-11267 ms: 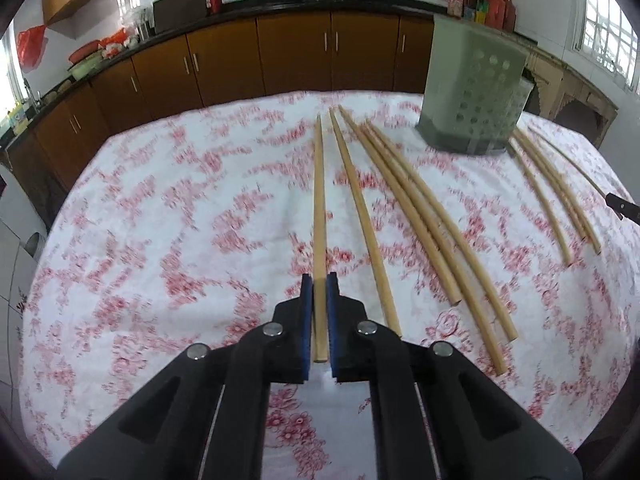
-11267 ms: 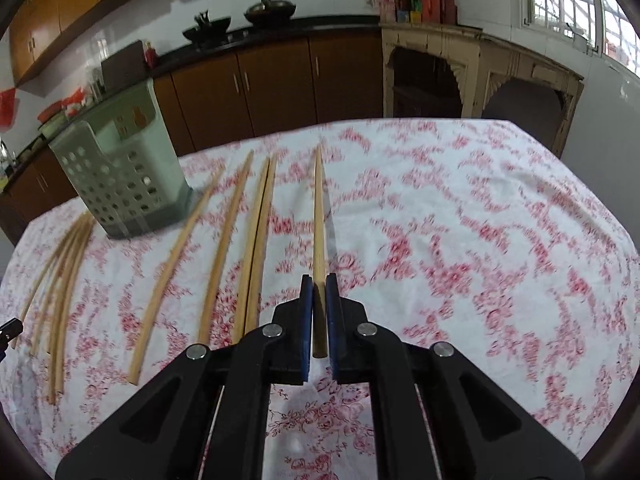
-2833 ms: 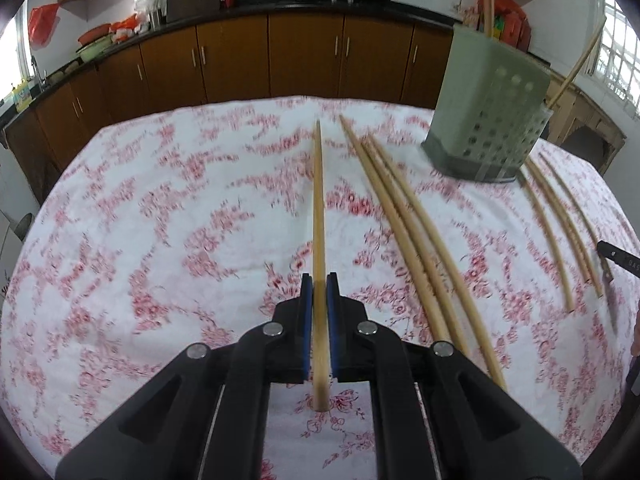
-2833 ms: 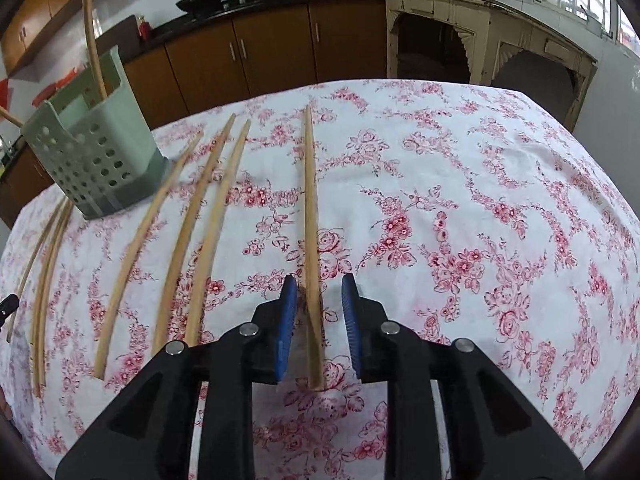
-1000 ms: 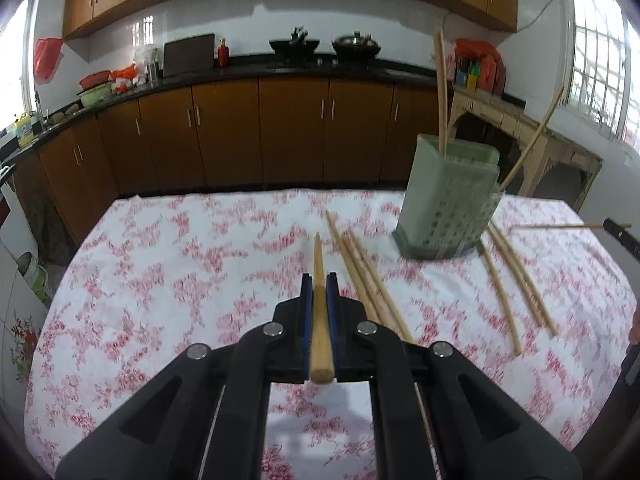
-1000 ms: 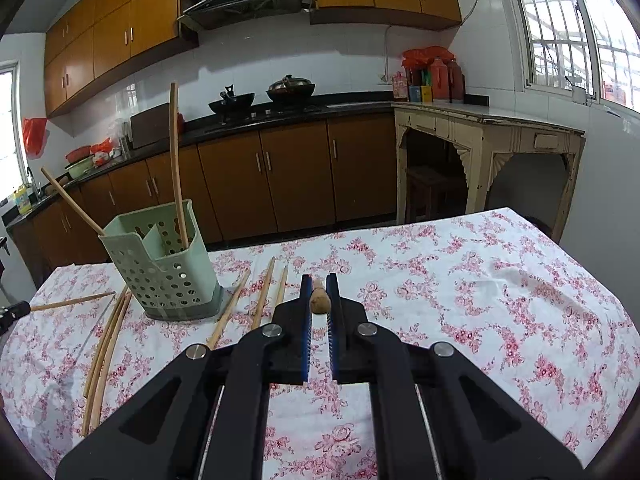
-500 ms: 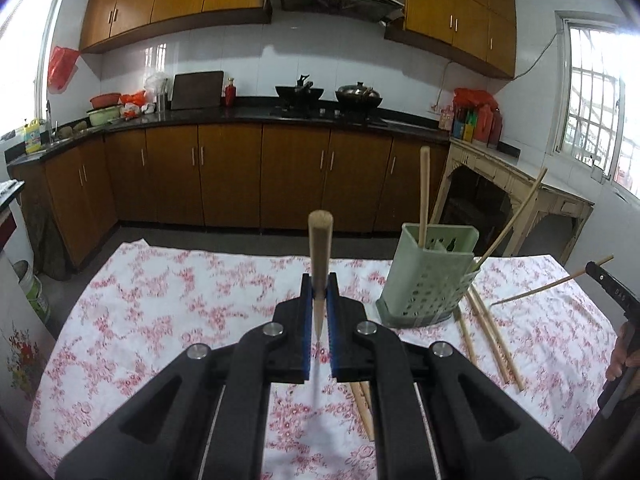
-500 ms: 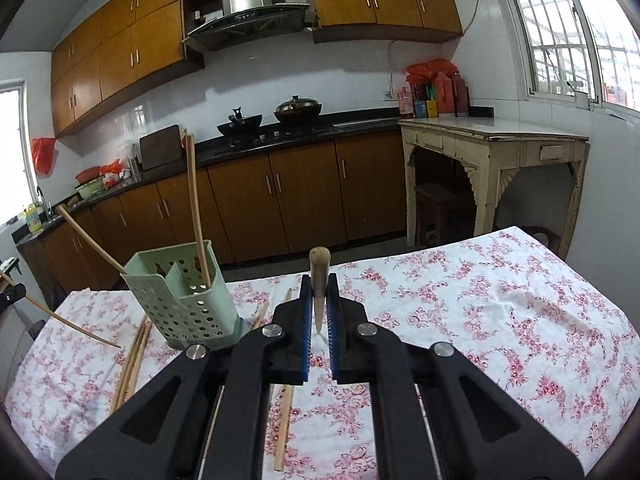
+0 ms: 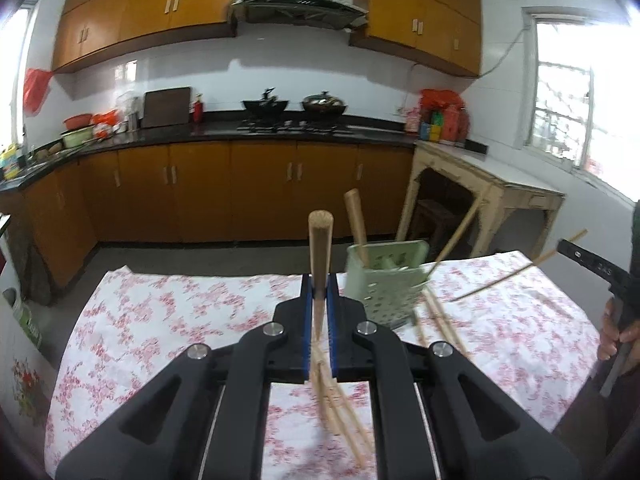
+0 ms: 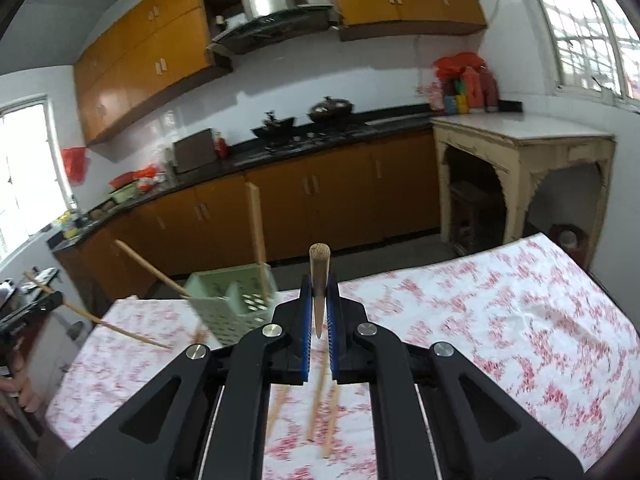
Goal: Organize utensils
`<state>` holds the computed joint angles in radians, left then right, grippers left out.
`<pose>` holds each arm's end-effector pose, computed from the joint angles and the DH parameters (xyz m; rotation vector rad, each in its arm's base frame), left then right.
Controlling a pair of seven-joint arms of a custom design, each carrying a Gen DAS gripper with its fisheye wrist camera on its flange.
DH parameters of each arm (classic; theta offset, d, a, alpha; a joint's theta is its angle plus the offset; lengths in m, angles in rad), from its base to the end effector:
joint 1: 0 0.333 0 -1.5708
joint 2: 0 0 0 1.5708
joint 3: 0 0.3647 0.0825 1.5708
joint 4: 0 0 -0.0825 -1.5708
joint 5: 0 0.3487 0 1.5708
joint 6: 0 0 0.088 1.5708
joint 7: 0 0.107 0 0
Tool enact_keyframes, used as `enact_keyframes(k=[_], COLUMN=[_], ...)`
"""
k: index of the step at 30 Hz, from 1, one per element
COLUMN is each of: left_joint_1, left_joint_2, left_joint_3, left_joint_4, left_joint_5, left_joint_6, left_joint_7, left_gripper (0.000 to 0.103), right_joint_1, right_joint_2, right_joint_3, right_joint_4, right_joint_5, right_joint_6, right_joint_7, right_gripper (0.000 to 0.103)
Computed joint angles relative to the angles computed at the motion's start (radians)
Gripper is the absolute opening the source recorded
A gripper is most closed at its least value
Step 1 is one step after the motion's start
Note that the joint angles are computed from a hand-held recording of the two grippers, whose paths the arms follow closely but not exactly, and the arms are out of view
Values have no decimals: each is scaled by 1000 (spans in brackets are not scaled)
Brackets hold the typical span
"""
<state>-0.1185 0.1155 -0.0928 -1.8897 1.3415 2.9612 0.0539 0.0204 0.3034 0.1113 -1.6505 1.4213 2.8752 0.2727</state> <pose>0.5649 -0.1852 0.5778 -1.6259 1.4976 -1.0156 0.6647 0.0204 0.5623 -1.5312 1.3055 -0.5668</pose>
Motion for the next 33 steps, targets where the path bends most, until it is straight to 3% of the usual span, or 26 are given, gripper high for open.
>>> enact_keyframes(k=[5, 10, 15, 18, 23, 33], left_joint_1=[-15, -48, -94, -120, -134, -147], left_joint_2=[5, 50, 137, 202, 318, 417], left_joint_3=[-17, -28, -21, -8, -10, 27], left_joint_4=[50, 161, 317, 416, 564, 657], left_joint_5=[-100, -229, -372, -446, -607, -773], left_joint_6=[12, -8, -107, -163, -244, -275], left_joint_7=[119, 272, 448, 539, 709, 825], left_gripper=[8, 8, 8, 8, 8, 8], right_joint_1=[1, 36, 63, 90, 103, 95], right_joint_2=[-44, -28, 28, 76, 140, 238], right_joint_3=[-8, -3, 8, -6, -22, -5], right_joint_4=[13, 74, 162, 222, 290, 416], right_joint_5=[-47, -131, -272, -425, -617, -829], right_joint_6=[-101, -80, -55, -62, -127, -220], right_joint_7=[51, 98, 207, 337, 505, 703], right_gripper=[7, 7, 7, 7, 7, 7])
